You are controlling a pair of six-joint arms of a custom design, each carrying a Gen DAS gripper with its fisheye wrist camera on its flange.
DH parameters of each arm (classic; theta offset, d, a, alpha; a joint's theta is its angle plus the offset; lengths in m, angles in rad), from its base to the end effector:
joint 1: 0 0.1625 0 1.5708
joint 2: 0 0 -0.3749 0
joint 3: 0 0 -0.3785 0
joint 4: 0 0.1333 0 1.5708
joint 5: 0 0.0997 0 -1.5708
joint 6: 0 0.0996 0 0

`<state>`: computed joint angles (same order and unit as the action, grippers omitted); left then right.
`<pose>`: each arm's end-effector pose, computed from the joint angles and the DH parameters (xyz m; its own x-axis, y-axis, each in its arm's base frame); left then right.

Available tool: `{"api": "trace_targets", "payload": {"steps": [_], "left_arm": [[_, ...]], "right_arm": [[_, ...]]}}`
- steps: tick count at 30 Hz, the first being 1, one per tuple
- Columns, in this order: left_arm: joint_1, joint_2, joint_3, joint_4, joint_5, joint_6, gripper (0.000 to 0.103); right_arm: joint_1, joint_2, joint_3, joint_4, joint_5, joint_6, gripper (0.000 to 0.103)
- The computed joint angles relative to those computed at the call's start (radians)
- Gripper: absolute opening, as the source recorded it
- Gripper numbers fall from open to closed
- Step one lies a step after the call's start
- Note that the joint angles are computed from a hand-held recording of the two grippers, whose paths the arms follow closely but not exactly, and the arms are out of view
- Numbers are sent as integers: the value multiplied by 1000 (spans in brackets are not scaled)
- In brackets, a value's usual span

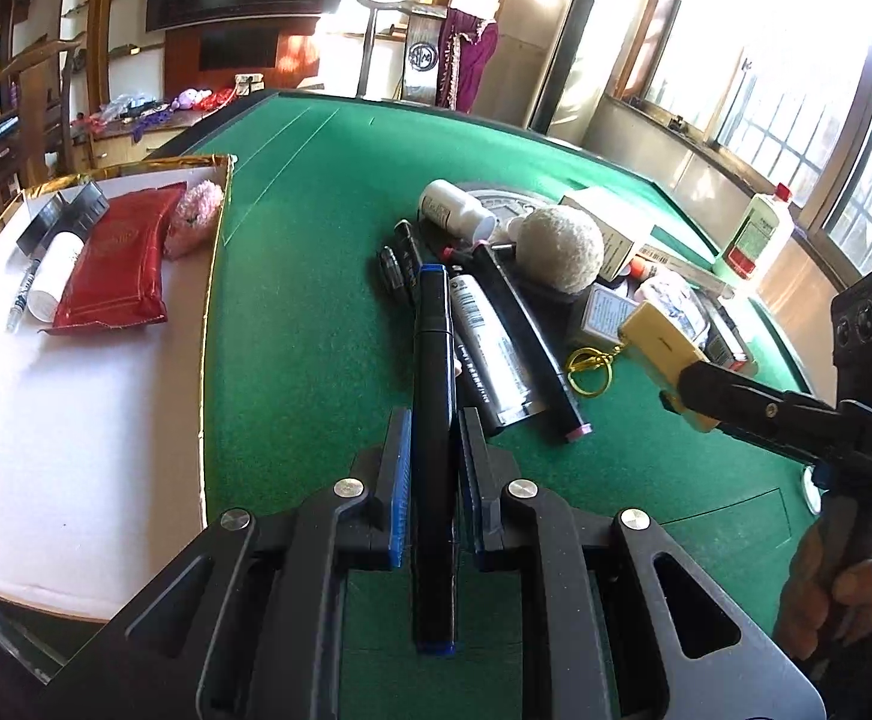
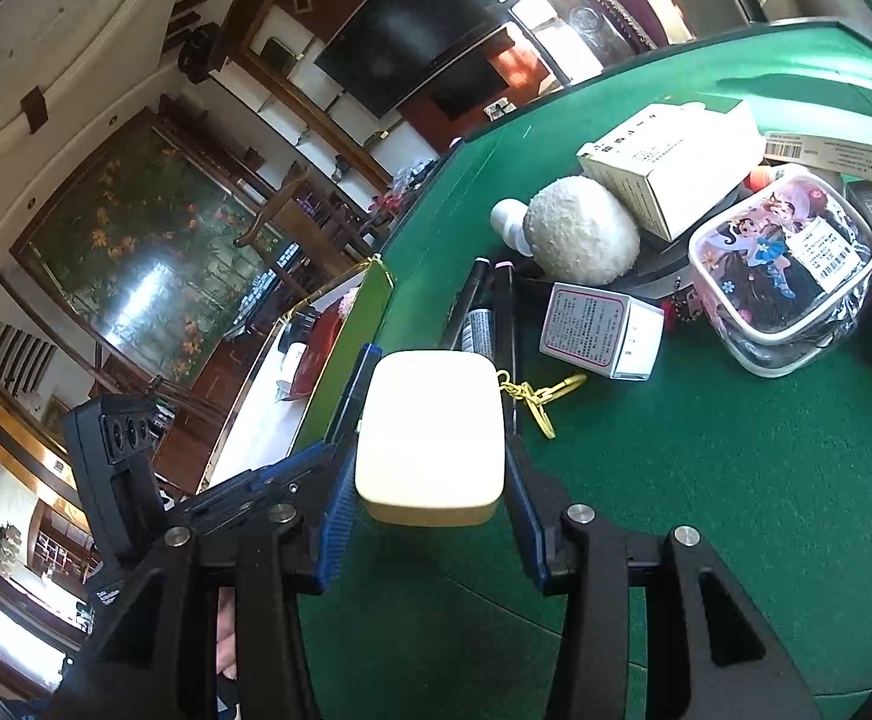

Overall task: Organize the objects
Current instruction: 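Grasp the cream case with yellow keyring with the right tool while the left holds the marker, then carry the black marker and cream case over the white tray with both tools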

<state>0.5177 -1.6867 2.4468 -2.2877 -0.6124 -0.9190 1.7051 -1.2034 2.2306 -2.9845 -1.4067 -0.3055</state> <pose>-0.1788 -0.3490 0.2126 -0.8441 -0.0794 -0.5302 0.3249 0.7109 -0.6237 0.2098 -0.4356 0.1350 -0.8872 -0.4603 -0.0309 -0.4099 0.8173 -0.4050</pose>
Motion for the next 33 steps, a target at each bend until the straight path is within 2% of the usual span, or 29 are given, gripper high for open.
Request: {"api": "trace_targets", "payload": {"steps": [9, 17, 27, 33], "left_arm": [[-54, -107, 22, 68, 12, -43, 14], [-90, -277, 47, 207, 42, -128, 14], [-151, -580, 33, 593, 124, -334, 14], [-141, -715, 0, 820, 140, -441, 14]], "right_arm": [[40, 8, 11, -28, 4, 18, 45], [133, 70, -30, -34, 13, 42, 46], [277, 203, -178, -4, -6, 70, 45], [343, 310, -284, 31, -14, 94, 45]]}}
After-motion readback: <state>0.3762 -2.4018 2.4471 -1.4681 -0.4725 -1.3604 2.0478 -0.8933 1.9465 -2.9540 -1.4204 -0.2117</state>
